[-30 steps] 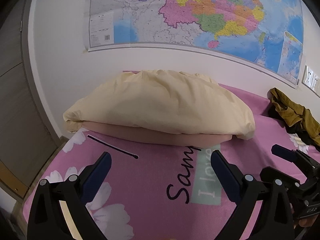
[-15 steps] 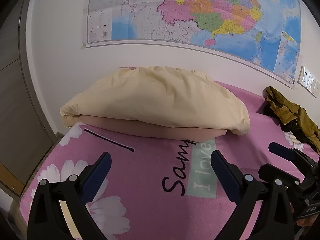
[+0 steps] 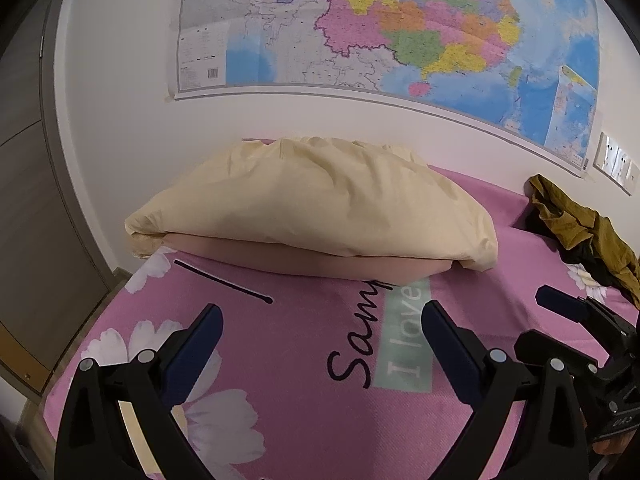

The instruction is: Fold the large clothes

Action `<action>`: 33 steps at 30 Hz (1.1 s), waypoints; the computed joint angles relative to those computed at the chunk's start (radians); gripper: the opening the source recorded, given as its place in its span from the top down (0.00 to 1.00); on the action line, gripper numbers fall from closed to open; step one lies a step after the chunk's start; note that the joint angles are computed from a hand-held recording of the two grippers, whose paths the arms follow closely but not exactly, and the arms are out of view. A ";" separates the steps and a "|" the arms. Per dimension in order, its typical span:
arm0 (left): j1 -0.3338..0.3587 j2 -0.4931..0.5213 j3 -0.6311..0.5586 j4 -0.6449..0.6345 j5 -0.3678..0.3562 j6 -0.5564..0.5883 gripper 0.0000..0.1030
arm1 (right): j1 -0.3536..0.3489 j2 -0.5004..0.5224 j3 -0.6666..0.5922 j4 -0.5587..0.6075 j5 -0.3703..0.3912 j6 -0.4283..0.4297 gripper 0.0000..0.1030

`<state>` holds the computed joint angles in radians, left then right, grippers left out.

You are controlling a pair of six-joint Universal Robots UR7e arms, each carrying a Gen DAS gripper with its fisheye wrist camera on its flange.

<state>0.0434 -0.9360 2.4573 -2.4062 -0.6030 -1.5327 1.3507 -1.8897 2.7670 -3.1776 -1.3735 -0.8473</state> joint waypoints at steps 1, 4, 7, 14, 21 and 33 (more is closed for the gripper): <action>-0.001 0.001 -0.002 0.008 0.000 -0.003 0.07 | 0.000 -0.001 0.001 0.000 0.000 0.001 0.06; -0.003 -0.007 -0.001 0.016 0.003 -0.011 0.07 | 0.001 -0.003 0.002 0.000 -0.002 0.000 0.06; -0.005 -0.014 0.001 0.026 0.006 -0.023 0.07 | 0.004 -0.010 0.002 0.010 -0.002 0.000 0.06; -0.008 -0.013 -0.002 0.042 0.005 -0.037 0.07 | 0.007 -0.015 0.004 0.011 -0.001 0.004 0.06; -0.013 -0.012 0.002 0.041 0.005 -0.036 0.07 | 0.004 -0.019 0.002 0.025 0.001 0.001 0.06; -0.018 -0.013 0.003 0.047 0.000 -0.041 0.07 | 0.006 -0.026 0.008 0.028 0.003 0.007 0.06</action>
